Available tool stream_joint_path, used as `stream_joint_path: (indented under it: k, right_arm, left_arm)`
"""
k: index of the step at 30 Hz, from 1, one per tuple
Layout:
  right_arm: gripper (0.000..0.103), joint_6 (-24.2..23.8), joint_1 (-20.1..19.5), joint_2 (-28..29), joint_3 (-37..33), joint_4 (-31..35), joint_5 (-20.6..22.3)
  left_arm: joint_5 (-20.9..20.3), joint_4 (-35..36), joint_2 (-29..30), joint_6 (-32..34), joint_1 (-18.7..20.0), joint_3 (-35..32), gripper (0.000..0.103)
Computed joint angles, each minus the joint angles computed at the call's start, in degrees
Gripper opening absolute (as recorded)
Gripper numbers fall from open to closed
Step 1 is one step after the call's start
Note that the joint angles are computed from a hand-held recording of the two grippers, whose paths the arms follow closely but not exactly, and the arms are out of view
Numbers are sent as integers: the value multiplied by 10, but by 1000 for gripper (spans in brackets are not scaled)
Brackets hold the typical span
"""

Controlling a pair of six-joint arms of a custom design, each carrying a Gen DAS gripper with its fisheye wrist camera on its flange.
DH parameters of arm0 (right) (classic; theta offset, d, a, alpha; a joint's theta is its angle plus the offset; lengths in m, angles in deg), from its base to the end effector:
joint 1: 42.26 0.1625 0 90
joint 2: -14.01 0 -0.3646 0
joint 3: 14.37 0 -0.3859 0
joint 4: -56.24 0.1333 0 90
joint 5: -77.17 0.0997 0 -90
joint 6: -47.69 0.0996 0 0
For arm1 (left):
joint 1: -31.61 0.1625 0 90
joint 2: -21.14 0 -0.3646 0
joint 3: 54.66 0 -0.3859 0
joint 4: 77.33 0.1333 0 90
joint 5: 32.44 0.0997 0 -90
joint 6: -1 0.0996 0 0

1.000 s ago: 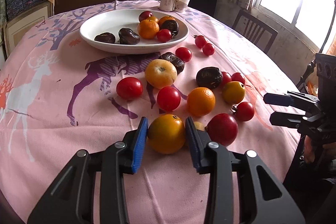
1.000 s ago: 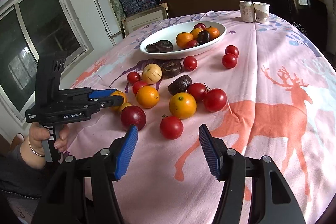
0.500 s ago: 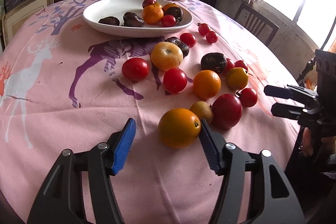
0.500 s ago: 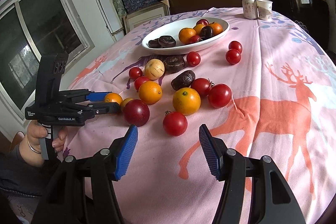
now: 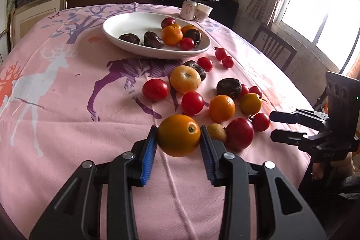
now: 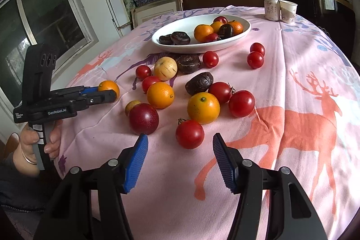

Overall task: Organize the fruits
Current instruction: 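Grasp an orange with the left tool while the right tool grasps a red tomato, then place both held fruits on the white plate and open both tools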

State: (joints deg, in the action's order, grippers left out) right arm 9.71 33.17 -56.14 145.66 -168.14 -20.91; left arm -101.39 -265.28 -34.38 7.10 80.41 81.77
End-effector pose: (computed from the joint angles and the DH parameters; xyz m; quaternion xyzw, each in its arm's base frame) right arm 0.0488 -0.2863 0.1191 0.1612 -0.9095 0.3098 0.2257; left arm -0.1296 -0.4048 0.0223 0.3653 0.9015 -0.1934 0.1283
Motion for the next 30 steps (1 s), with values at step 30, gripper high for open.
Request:
stream_joint_path:
  k: [30]
  right_arm:
    - [29,106,89,-53,-240,269,-4]
  left_arm:
    - [24,95,119,23,24,-277,37]
